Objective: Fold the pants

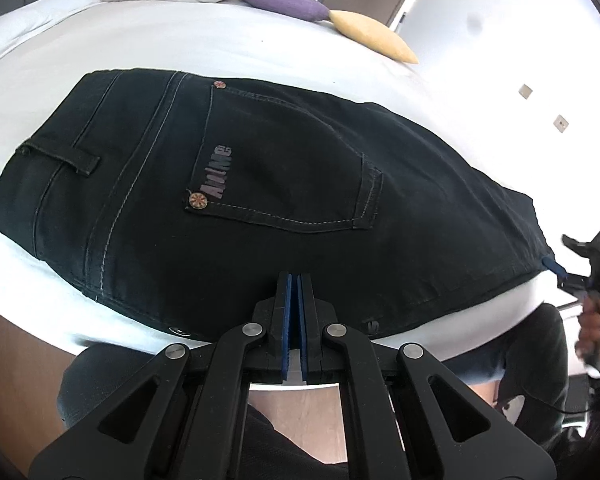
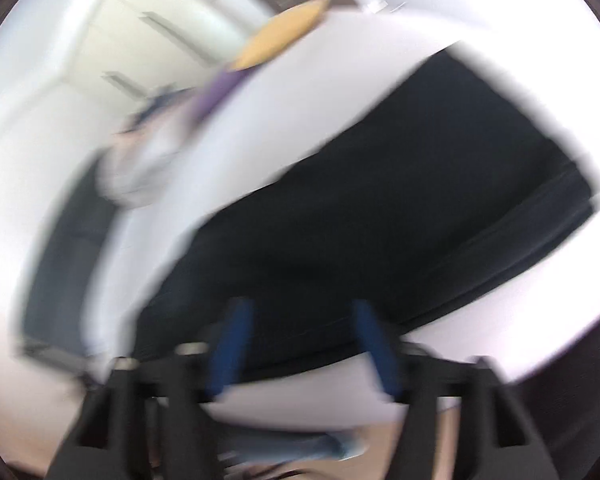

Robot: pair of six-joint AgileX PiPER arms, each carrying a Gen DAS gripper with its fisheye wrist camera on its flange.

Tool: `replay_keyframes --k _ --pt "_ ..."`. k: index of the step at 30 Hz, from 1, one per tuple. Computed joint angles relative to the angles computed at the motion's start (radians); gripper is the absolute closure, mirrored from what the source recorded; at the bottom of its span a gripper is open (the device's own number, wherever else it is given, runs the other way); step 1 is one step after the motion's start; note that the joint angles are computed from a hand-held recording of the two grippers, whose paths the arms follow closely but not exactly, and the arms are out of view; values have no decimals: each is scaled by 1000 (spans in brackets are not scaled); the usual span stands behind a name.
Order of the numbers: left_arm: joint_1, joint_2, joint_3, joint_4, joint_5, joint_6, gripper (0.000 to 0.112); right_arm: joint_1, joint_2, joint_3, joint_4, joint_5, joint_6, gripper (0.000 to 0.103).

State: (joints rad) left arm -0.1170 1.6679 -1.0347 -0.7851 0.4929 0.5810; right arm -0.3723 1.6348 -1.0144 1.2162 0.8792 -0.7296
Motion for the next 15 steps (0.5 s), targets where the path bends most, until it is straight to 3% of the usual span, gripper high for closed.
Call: replay_keyframes --k 3,9,15 --pt "-12 -7 6 44 -18 -35 110 81 91 6 168 169 -81 34" --pt "17 10 7 -64 6 58 110 215 262 -59 268 210 -32 41" --pt "40 16 7 -97 22 96 110 224 263 0 325 186 -10 46"
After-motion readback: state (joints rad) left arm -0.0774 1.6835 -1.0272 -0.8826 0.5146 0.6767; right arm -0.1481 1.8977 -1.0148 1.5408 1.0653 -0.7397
